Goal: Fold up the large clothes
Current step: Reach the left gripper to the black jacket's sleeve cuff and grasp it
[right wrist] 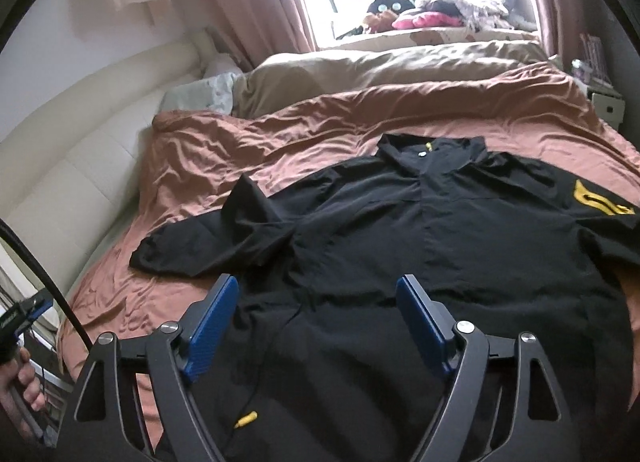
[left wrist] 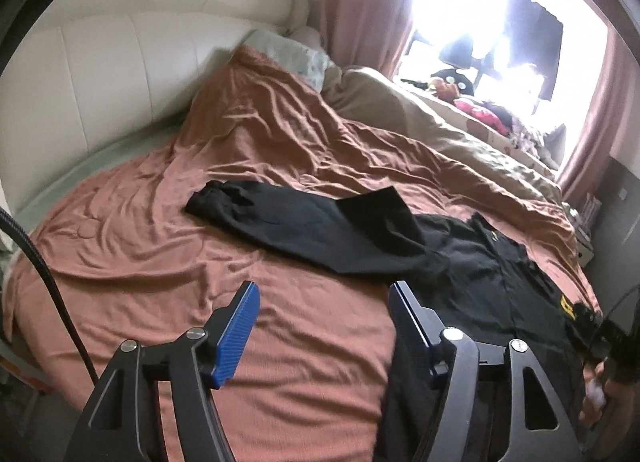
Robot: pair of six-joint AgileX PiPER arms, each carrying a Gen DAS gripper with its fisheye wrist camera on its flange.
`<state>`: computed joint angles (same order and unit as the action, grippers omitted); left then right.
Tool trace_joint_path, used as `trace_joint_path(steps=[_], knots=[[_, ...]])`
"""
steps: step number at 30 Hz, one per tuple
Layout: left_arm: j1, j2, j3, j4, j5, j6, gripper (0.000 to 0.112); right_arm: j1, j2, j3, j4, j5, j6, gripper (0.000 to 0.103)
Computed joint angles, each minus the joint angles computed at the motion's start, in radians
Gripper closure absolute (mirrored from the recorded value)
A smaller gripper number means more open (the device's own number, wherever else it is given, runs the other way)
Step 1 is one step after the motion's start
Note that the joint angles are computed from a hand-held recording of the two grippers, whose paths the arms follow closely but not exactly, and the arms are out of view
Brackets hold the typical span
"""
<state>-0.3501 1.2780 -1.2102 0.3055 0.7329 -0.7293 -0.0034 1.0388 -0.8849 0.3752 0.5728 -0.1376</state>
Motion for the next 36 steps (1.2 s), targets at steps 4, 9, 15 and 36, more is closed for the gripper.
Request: trace_joint_path(steps=[4,9,15,36], knots=[[0.111,0.128,-0.088,-0.139,-0.030,0.135,0.051,0.006,0.129,-0.091,0.013,0.003,-0.010,0.033],[0.218,0.302,-0.199,-0.286,-0.061,0.248,0.056,-0.032,0.302,-0.219,0.129,0.056,-0.111,0.046],[0.289,0.527,-0.363,-0.309,-0.018,0.254,0.056,-0.030,0.537,-0.448,0.134,0.120,-0.107,0.055],[0.388,1.053,-0.917,-0.243,0.183,0.124,0.057,0.094,1.246,-1.326,-0.047,0.409,0.224,0.101]])
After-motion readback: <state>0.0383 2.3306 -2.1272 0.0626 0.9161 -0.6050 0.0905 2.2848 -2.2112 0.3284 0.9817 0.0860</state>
